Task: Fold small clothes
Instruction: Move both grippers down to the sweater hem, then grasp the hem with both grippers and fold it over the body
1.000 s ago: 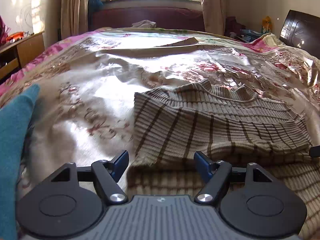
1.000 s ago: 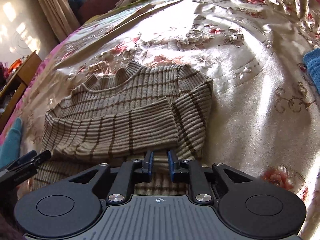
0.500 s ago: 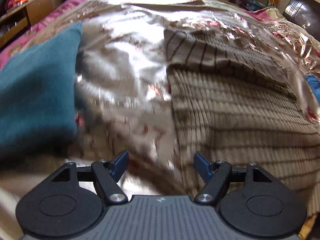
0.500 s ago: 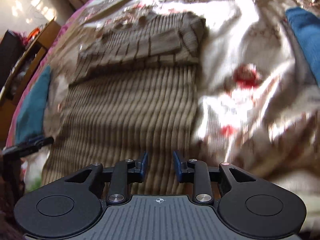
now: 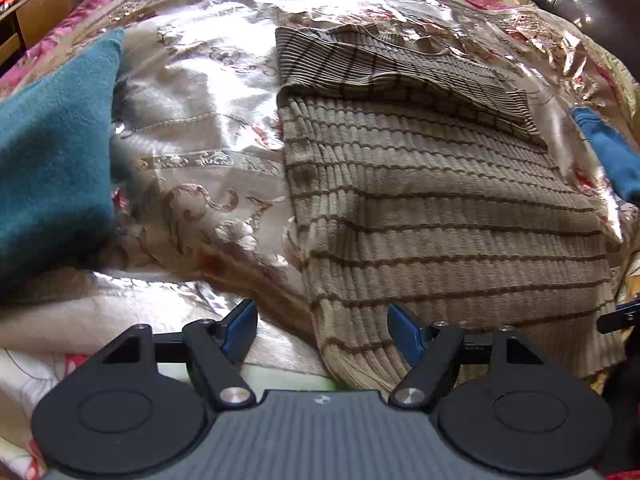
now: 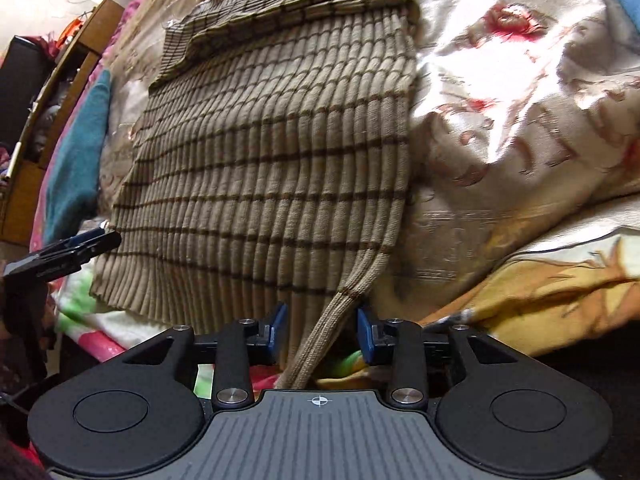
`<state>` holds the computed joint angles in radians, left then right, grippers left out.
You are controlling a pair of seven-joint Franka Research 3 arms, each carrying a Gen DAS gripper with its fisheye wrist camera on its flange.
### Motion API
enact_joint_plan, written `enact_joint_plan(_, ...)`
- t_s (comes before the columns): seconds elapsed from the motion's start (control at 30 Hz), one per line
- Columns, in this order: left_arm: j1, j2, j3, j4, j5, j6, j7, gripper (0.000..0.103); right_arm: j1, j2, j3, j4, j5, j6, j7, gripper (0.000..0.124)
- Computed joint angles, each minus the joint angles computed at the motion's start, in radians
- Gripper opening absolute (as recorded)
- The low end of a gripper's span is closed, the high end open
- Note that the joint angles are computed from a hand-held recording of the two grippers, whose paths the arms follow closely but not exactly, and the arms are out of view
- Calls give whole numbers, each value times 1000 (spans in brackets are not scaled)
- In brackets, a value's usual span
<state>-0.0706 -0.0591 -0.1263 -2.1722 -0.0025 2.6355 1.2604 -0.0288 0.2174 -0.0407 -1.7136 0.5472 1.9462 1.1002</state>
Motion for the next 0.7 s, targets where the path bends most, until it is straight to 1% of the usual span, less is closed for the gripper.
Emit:
enact_joint_plan(0.07, -4, -2, 0, 0, -22, -12, 15, 76, 3, 8, 3, 9, -2, -4, 2, 40)
enact_joint_plan(0.17, -7, -4, -3, 7, -26, -36, 18, 75, 3, 21, 3, 26, -9, -25, 12, 40)
enact_joint_plan(0.3, -17, 12, 7, 52, -183, -116, 135, 74, 2, 29, 3, 29, -8, -32, 29, 40)
enact_joint_plan(0.37, -14, 33, 3, 82, -190, -164, 148, 71, 2, 37, 4, 32, -2, -33, 43, 41)
enact_joint_plan(0.43, -10, 50, -3, 106, -179, -194, 150, 56, -4, 41, 6, 28, 22, -28, 47, 41)
enact_joint_plan(0.47, -6, 55, -4, 115, -190, -208, 157, 51, -6, 43, 7, 29, 33, -29, 51, 38)
enact_joint_plan(0.5, -3, 60, -4, 122, -208, -220, 165, 38, -10, 44, 7, 27, 44, -27, 52, 34)
enact_joint_plan(0.53, 0, 61, -5, 123, -226, -224, 169, 23, -13, 44, 7, 26, 52, -25, 52, 27)
enact_joint_plan(0.57, 3, 59, -5, 119, -243, -221, 173, 18, -17, 46, 7, 26, 63, -26, 52, 20)
enact_joint_plan(0.6, 6, 54, -6, 109, -260, -207, 174, 16, -23, 47, 7, 25, 79, -28, 50, 16)
enact_joint_plan(0.67, 10, 40, -3, 87, -320, -168, 188, 14, -41, 48, 8, 23, 136, -35, 49, 11)
enact_joint_plan(0.7, 10, 33, 0, 75, -376, -140, 211, 14, -53, 48, 9, 21, 181, -40, 47, 10)
